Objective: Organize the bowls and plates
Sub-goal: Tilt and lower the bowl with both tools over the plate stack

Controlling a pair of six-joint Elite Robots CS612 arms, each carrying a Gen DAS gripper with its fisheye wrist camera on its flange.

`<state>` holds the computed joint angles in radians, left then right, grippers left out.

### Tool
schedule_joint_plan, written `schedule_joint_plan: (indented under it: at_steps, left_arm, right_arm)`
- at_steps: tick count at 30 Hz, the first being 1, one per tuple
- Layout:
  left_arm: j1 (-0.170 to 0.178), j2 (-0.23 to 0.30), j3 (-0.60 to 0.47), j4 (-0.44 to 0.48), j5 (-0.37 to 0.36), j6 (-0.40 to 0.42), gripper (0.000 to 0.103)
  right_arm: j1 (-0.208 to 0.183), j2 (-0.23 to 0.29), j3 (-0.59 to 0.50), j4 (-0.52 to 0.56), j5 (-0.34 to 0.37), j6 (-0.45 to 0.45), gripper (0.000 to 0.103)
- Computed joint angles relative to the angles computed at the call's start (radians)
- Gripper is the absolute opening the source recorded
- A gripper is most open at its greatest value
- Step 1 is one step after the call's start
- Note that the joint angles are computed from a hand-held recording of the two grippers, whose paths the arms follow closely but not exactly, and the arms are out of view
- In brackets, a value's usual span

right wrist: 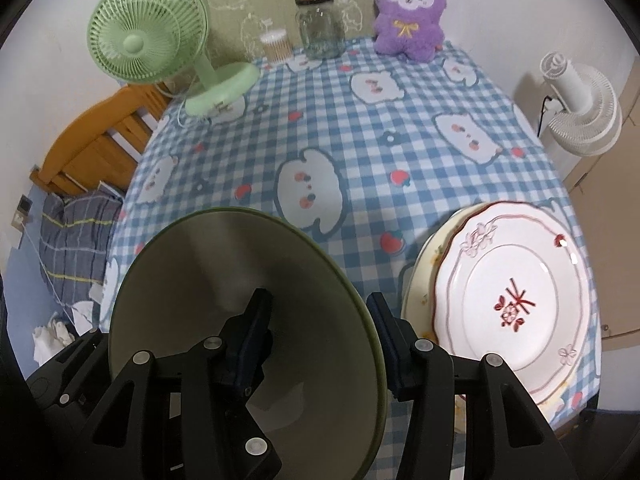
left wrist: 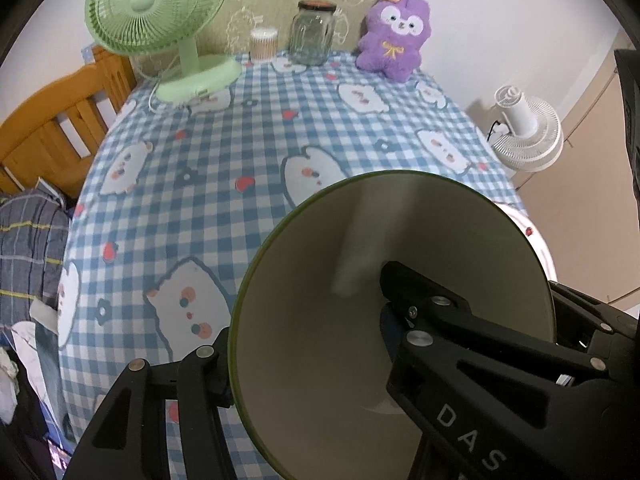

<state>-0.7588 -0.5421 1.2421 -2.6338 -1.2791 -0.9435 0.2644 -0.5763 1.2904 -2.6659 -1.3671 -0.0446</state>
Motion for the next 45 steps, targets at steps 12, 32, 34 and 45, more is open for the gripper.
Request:
schedule_joint_plan:
  at_steps: [12,32,34,45]
  left_arm:
    - [-0.020,-0.003,-0.053,0.040,0.067,-0.005,0.060]
    - [-0.048,0.125,-0.323,0.212,0.065,-0.109,0.059]
    - [-0.049,0.141,-0.357,0.232,0.062,-0.115,0.059]
    - [-0.052,0.219,-0.498,0.316,0.040,-0.149,0.059]
  right_arm:
    - [-0.030,-0.035,0.024,-0.039,0.031,-0.027,0.053]
    - [-0.114,-0.021,-0.022,0.057,0.061,-0.172,0.053]
    - [-0.120,-0.017,-0.029,0.065,0.062,-0.180,0.053]
    - [-0.147,0.012,-0.071,0.121,0.065,-0.231,0.053]
